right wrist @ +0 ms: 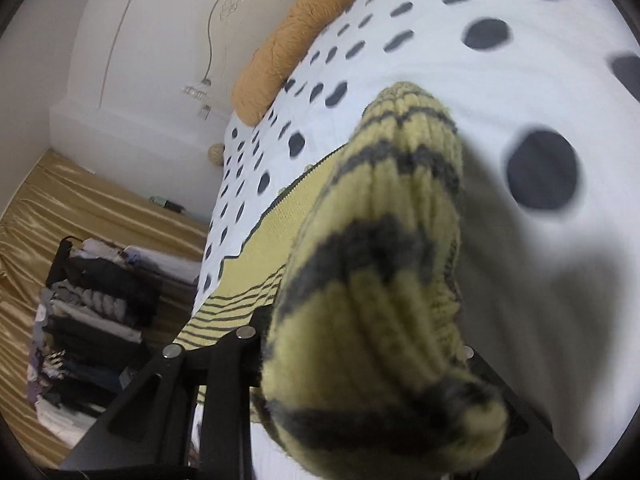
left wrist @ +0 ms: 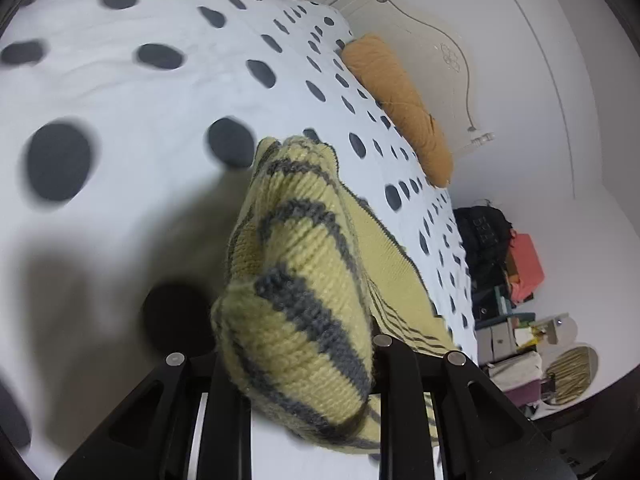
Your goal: Fold large clothes
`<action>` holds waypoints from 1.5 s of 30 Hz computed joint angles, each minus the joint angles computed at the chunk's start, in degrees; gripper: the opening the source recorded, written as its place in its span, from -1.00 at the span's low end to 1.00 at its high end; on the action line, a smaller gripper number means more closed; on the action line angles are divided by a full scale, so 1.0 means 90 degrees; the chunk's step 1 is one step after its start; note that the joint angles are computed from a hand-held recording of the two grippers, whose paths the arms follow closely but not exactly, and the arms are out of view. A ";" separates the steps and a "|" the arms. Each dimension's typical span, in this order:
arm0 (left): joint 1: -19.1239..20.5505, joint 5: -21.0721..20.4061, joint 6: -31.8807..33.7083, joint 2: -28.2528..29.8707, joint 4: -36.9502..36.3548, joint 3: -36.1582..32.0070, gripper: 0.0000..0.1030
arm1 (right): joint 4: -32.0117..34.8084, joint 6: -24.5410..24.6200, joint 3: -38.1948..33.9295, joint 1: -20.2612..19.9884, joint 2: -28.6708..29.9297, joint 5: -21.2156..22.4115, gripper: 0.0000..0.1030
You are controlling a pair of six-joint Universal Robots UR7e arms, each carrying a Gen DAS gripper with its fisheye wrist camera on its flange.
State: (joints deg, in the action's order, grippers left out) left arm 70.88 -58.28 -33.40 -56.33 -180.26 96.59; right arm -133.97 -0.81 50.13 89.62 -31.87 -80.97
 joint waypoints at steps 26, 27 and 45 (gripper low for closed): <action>-0.0153 0.0100 -0.1186 -0.0428 -0.1996 0.2789 -0.44 | -0.2877 -0.1383 0.4741 -0.0017 -0.2944 -0.0493 -0.25; -0.0157 0.0083 -0.1207 -0.0436 -0.2049 0.2826 -0.44 | -0.2810 -0.1397 0.4429 0.0130 -0.2588 -0.0505 -0.31; -0.0275 0.0437 -0.1112 -0.0425 -0.1956 0.2874 -0.43 | -0.2619 -0.1959 0.3795 0.0618 -0.1693 -0.1444 -0.99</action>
